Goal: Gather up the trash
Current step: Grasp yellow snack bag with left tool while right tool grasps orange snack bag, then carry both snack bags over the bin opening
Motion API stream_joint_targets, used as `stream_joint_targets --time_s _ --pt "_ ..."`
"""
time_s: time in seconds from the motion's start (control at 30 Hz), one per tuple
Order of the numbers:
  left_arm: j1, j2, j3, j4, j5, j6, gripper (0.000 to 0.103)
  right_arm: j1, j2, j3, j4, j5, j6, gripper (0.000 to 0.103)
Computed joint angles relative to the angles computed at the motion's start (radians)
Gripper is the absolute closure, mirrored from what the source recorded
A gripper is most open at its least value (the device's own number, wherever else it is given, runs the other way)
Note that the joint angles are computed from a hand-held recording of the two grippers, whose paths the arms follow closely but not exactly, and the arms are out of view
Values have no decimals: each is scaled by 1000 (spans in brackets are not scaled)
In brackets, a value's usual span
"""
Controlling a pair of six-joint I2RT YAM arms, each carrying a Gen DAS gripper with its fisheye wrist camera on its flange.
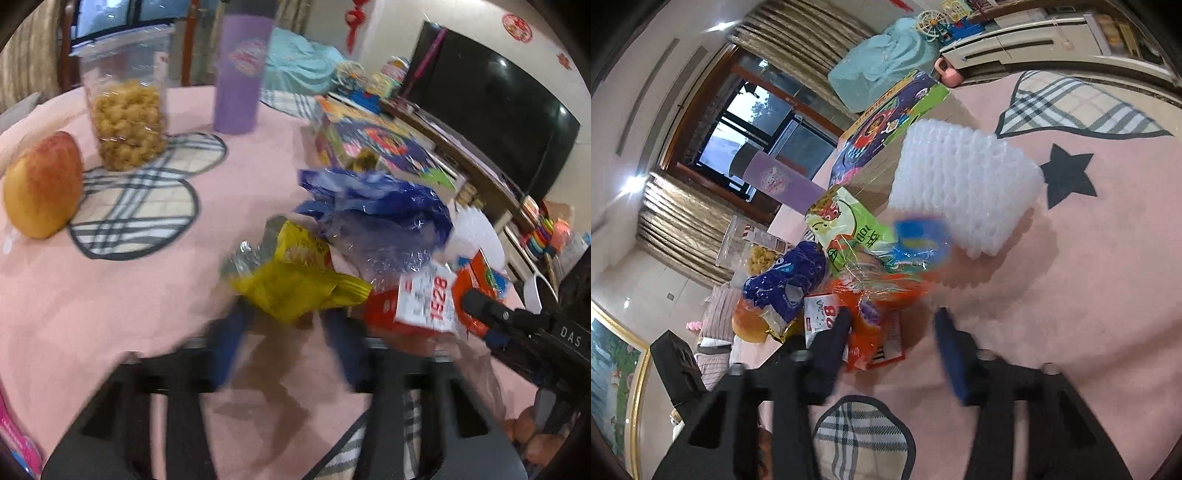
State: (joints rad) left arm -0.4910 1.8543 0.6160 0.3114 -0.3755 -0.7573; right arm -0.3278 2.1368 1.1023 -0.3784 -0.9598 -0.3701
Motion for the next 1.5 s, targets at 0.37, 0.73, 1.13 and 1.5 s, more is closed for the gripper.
stream_joint_targets --time_s 0.37,0.73,1.13,1.5 --pt "-124 -78 -100 6 -65 -107 102 -58 -86 -59 -94 -11 -186 95" --pt "-368 -127 -100 -75 -157 -279 102 -225 -172 -135 -177 86 -523 95" --pt "-490 -33 80 -152 -169 -273 102 -426 -160 -100 -281 118 -734 95" --pt "-526 96 311 -226 -136 -201 102 -559 -93 22 -369 104 -808 95"
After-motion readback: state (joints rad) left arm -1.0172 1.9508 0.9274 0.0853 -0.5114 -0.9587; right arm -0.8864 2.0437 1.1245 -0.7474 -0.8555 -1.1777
